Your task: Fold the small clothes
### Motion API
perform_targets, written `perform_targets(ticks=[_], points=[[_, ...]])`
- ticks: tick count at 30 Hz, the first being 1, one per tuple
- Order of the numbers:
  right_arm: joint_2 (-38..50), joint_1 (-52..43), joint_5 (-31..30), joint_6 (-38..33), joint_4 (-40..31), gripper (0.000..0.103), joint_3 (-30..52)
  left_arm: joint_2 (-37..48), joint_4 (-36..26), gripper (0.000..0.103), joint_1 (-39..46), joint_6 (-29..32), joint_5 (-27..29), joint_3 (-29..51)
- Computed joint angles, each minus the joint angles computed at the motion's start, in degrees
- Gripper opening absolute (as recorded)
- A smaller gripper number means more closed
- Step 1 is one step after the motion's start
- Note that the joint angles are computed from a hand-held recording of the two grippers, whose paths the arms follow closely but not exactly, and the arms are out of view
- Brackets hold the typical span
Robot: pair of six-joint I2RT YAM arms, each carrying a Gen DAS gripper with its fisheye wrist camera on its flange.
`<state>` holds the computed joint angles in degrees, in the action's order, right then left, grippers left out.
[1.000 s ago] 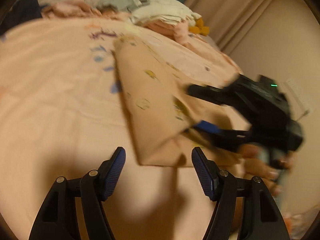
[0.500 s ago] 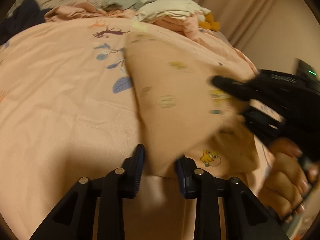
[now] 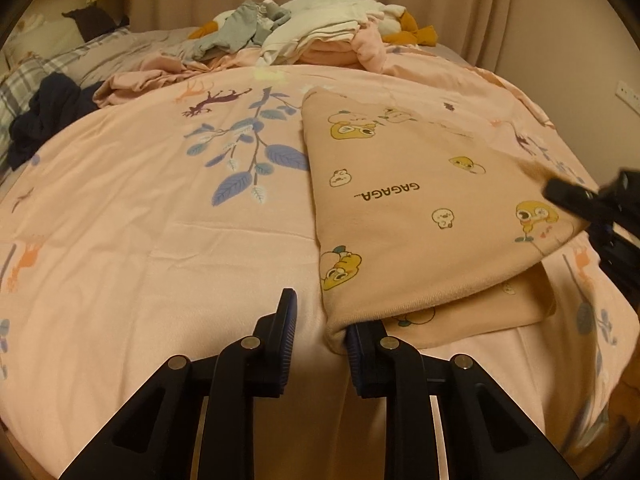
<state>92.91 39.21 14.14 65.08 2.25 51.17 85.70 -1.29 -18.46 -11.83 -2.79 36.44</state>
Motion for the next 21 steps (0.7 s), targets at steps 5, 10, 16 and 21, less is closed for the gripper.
perform_targets(ticks=[5,10,16,21], points=[[0.2,0.4,-0.1,0.7,-5.0,0.005,-0.5,0.1,-1.9,0.025,2.2,-1.6,3.5,0.9],[2.1,1.8,1.1,-2.4,-11.3,0.005,3.3,-0.5,-2.9,0.025,3.3,-0.7,4.6,1.0],[2.4,0.5,-3.0,-3.7,-15.4,0.006,3.0,-1.2,-5.1,0.025,4.5,-0.1,6.4,1.1],[3.2,0.9,-2.9,-4.6,-21.4,0.008,4.1,-2.3,-7.3,0.025,5.2,0.7,7.4,1.3]])
